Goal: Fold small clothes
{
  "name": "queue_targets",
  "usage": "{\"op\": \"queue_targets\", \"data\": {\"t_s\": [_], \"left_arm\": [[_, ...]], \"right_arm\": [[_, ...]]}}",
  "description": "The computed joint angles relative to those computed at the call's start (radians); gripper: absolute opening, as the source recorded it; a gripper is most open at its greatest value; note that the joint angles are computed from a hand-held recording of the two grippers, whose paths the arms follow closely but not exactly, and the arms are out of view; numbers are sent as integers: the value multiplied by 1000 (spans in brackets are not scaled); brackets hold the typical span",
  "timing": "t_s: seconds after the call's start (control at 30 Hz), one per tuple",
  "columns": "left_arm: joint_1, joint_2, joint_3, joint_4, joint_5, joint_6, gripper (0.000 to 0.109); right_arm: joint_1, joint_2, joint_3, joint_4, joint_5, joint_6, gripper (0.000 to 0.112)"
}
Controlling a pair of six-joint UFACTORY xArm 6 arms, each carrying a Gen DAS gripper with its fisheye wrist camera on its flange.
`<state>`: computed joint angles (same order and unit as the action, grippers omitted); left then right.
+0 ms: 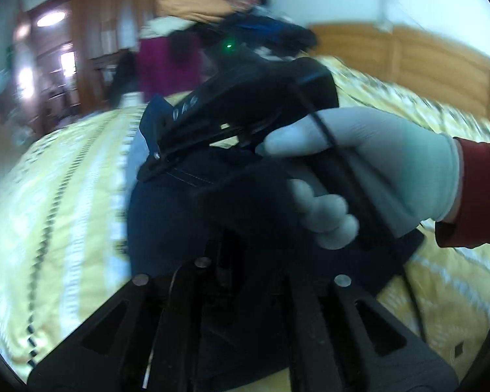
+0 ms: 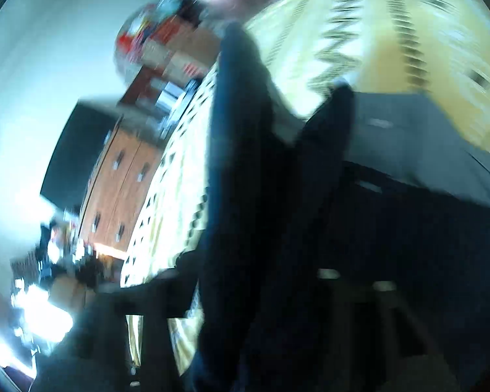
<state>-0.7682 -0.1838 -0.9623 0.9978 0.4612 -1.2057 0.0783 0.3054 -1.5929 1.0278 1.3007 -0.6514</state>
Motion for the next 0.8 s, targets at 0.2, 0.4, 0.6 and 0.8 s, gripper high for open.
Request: {"op": "queue_targets", "data": {"t_s": [0.2, 0.4, 0.6, 0.8], "left_arm": [[-74, 172, -150, -247, -74, 348, 12], [-115, 322, -325, -477, -65, 600, 24], [-144, 483, -443, -715, 29, 806, 36], [-154, 386, -334, -644, -7, 757, 39]], "right_arm": [[-208, -148, 272, 82, -15, -105, 18], [-346, -66, 169, 79, 87, -111, 18], [-395, 166, 39, 61, 179, -7, 11], [-403, 167, 28, 90, 237, -6, 33]]}}
